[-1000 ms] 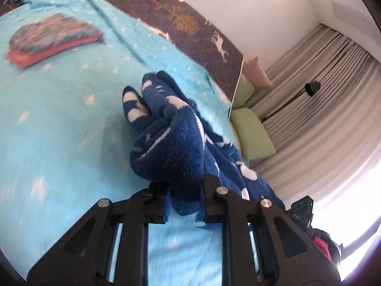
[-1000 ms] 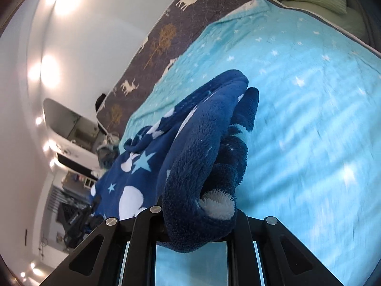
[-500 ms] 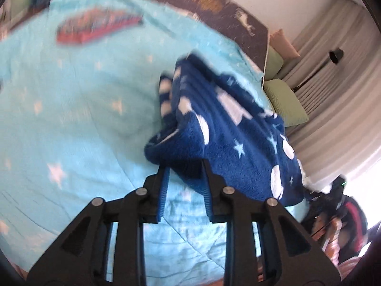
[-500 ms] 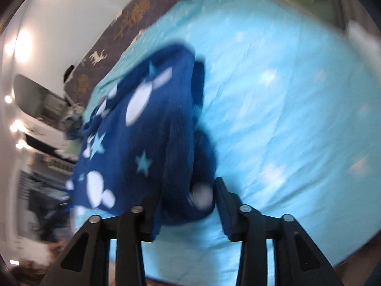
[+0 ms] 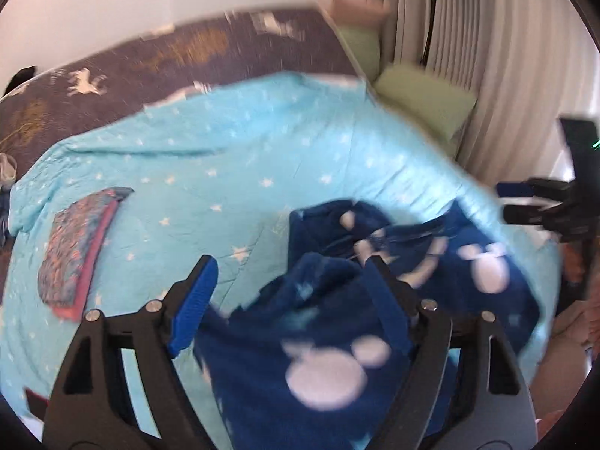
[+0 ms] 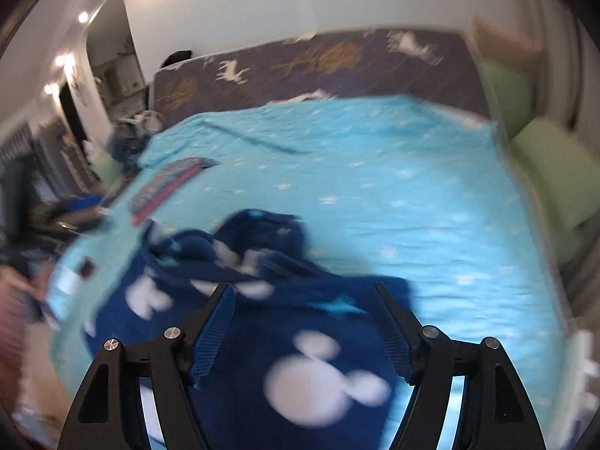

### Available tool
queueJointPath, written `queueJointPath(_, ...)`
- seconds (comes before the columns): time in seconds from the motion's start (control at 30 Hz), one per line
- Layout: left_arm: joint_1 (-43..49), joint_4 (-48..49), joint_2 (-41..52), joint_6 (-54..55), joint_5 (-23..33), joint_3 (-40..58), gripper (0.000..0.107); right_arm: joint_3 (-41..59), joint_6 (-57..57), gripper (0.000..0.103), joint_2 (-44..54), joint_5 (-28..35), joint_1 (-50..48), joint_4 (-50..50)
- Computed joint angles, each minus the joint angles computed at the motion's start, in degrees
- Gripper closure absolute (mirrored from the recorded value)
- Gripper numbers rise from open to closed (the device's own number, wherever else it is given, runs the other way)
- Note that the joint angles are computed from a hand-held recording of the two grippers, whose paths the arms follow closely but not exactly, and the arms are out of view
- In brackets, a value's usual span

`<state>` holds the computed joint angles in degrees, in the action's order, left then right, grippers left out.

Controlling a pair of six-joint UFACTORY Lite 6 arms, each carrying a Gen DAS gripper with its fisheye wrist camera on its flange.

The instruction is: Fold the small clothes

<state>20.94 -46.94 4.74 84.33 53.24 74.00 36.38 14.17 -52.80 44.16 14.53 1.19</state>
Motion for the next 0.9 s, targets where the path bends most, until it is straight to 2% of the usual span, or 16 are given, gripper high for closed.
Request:
queueJointPath(0.07,-6.5,6.6,7.8,-5.6,-2.5,5.8,0.026,0.3,-11.2,0.028,5.8,-3.5,-5.4,12.0)
queueJointPath(0.13,-10.0,13.3,16.5,-12.2,2.6,13.4,0.030,0.0,-23.2,0.028,11.1,-5.8,-10.6,23.4)
queueJointPath(0.17,-10.7,15.2,20.6,-15.0,6.6,17.9,0.036,-0.1,-29.2,0.028,13.8,-6.9,-12.8,27.2)
queueJointPath(0.23,-11.0,16.5,26.0,-18.8,12.7,23.3,0.060,-1.0,-35.4,0.028,18.0,-9.7,-15.2,30.2)
queueJointPath(0.27,-11.1,16.6,26.7,-19.6,13.8,24.0,0.081,-1.2,-38.4,0.028,20.3,-10.8,-16.5,32.1)
queueJointPath(0.37,-11.0,14.6,23.0,-14.6,14.7,19.1,0.097,0.0,-50.9,0.028,26.6,-9.9,-21.9,41.6)
queueJointPath(0.47,-10.4,7.9,12.5,-4.4,13.8,9.3,0.101,2.5,-54.9,0.028,31.3,-10.9,-23.0,44.4)
queueJointPath(0.5,-8.9,4.6,9.4,0.5,15.9,6.9,0.103,2.9,-55.7,0.028,32.0,-10.9,-23.4,44.9)
queueJointPath(0.57,-4.7,-2.4,2.8,10.6,23.2,3.2,0.103,2.9,-58.1,0.028,32.1,-10.5,-24.1,46.7)
queueJointPath(0.63,-1.8,-5.7,-1.0,16.2,25.8,1.8,0.103,2.1,-58.9,0.028,31.1,-10.9,-24.1,47.3)
queueJointPath(0.7,-1.6,-5.9,-0.6,15.3,24.3,3.3,0.103,0.9,-59.0,0.027,29.7,-10.9,-24.2,47.7)
queueJointPath(0.77,-4.4,-1.7,4.4,7.7,20.0,8.3,0.101,1.0,-60.4,0.027,30.0,-10.3,-24.3,49.4)
queueJointPath(0.83,-7.8,2.9,11.2,-0.2,14.3,13.5,0.087,2.2,-63.0,0.027,31.0,-8.1,-24.2,51.9)
queueJointPath(0.9,-10.1,7.7,18.1,-6.7,13.1,19.2,0.040,4.3,-62.6,0.027,32.0,-7.7,-22.2,51.0)
